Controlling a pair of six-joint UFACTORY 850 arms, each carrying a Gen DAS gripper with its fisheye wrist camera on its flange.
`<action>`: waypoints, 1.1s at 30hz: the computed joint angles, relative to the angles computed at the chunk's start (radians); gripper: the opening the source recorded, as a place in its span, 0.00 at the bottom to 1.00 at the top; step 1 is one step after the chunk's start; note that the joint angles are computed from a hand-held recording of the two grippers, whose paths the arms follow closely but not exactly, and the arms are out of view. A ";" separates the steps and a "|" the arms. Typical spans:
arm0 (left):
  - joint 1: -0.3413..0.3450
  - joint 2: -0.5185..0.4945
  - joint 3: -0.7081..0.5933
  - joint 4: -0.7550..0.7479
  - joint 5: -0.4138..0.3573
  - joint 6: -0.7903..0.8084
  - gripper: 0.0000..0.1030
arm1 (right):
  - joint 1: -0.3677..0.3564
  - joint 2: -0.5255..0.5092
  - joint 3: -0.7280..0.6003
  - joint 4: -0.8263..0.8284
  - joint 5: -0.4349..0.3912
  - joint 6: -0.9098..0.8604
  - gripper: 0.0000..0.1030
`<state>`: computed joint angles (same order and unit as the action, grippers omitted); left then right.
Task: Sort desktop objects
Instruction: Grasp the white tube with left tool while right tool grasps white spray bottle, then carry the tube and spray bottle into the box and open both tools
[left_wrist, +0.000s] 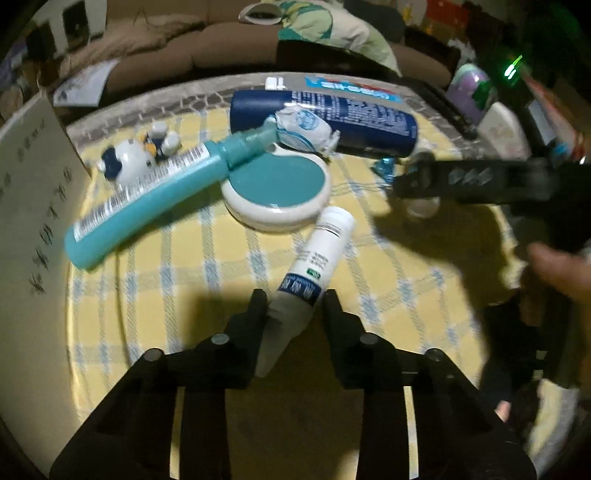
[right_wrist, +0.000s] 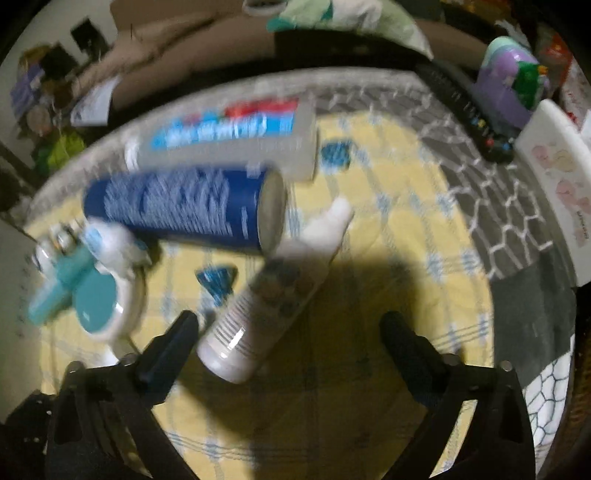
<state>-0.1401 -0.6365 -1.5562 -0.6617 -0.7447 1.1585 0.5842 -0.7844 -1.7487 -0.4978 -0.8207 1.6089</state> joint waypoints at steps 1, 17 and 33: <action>0.009 0.000 -0.002 -0.010 -0.030 0.001 0.23 | 0.006 -0.001 -0.001 -0.028 -0.005 -0.004 0.90; -0.054 0.025 0.021 0.196 0.100 -0.107 0.46 | 0.045 0.136 0.199 0.001 0.183 -0.032 0.57; 0.061 0.080 0.023 -0.006 -0.134 -0.011 0.21 | 0.103 0.227 0.262 -0.126 0.191 0.121 0.29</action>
